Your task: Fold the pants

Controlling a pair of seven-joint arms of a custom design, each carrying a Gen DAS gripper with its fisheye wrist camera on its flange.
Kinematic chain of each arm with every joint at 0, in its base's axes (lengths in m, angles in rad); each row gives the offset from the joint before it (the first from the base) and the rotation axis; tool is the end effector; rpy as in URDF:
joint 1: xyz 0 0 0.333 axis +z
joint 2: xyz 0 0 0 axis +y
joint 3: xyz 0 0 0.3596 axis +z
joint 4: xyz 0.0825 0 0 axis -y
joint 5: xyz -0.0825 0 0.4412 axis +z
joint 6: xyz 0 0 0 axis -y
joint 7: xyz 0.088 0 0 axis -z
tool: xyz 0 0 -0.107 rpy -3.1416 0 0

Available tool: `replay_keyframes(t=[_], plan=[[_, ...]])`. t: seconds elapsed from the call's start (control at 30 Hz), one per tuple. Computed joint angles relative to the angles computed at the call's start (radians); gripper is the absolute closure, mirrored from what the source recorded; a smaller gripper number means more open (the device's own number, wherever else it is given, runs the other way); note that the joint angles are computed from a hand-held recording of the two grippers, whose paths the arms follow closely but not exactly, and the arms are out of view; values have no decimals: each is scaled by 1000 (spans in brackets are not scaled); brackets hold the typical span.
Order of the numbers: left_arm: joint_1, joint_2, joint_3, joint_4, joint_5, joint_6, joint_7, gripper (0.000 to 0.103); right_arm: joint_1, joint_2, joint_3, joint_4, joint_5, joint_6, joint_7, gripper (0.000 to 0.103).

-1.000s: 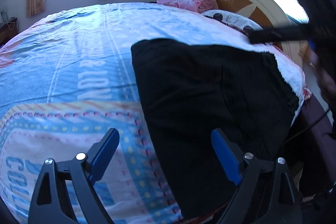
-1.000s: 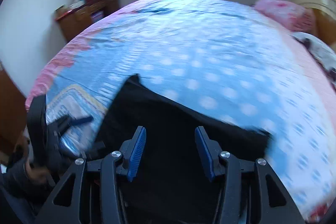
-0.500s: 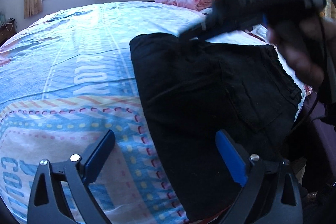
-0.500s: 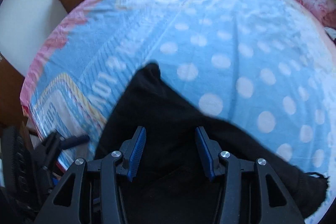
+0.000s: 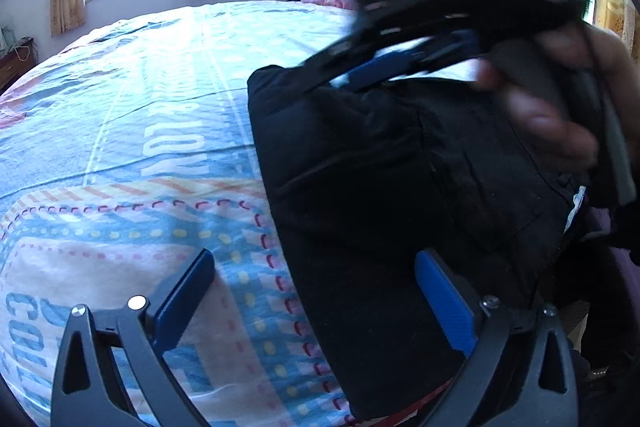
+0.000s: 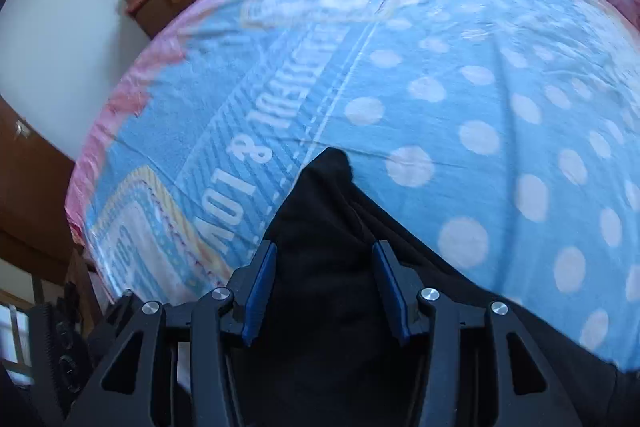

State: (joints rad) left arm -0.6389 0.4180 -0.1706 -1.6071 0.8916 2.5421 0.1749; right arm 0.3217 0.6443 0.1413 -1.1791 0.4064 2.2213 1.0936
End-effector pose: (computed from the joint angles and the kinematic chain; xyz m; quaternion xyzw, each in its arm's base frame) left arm 0.5461 -0.5580 0.4596 -0.6534 0.6528 -0.3215 0.2085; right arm 0.7730 0.3590 0.4832 -0.8690 0.3983 0.0152 0.2933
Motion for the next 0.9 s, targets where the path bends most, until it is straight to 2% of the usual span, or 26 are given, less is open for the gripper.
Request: replay_keyframes(t=[0.13, 0.2, 0.3, 0.37, 0.43, 0.5, 0.53, 0.6, 0.63, 0.7, 0.73, 0.8, 0.83, 0.9], plan=[[-13, -12, 3, 18, 15, -51, 1, 0, -38, -166, 5, -246, 58, 204, -69, 47], [-13, -17, 6, 33, 38, -76, 25, 1, -47, -233, -8, -343, 61, 278, -93, 45], [-1, 3, 8, 99, 52, -122, 107, 0, -16, -317, -65, -492, -46, 449, -78, 45], [2, 30, 18, 153, 63, -157, 158, 0, 4, -344, -112, -546, -155, 507, -25, 45], [21, 58, 22, 200, 33, -176, 219, 0, -3, -362, -136, -578, -203, 527, 40, 45], [59, 92, 11, 238, -40, -137, 280, 0, -49, -370, -120, -582, -156, 519, 60, 45], [72, 121, 9, 272, -86, -148, 310, 0, -68, -372, -119, -584, -131, 520, 84, 45], [75, 152, 13, 307, -135, -147, 345, 0, -62, -370, -163, -588, -180, 553, 204, 45], [74, 168, 16, 325, -158, -155, 362, 0, -76, -366, -157, -588, -173, 559, 216, 45], [56, 191, 39, 354, -162, -171, 378, 0, -127, -338, -113, -544, -107, 491, 167, 45], [49, 214, 44, 388, -169, -186, 400, 0, -133, -324, -108, -528, -103, 471, 158, 45], [35, 233, 55, 414, -178, -197, 414, 0, -112, -287, -138, -489, -166, 426, 213, 45], [33, 246, 58, 429, -183, -199, 424, 0, -127, -258, -128, -457, -141, 388, 221, 45], [30, 257, 69, 437, -190, -175, 420, 0, -171, -233, -94, -432, -64, 373, 183, 43]])
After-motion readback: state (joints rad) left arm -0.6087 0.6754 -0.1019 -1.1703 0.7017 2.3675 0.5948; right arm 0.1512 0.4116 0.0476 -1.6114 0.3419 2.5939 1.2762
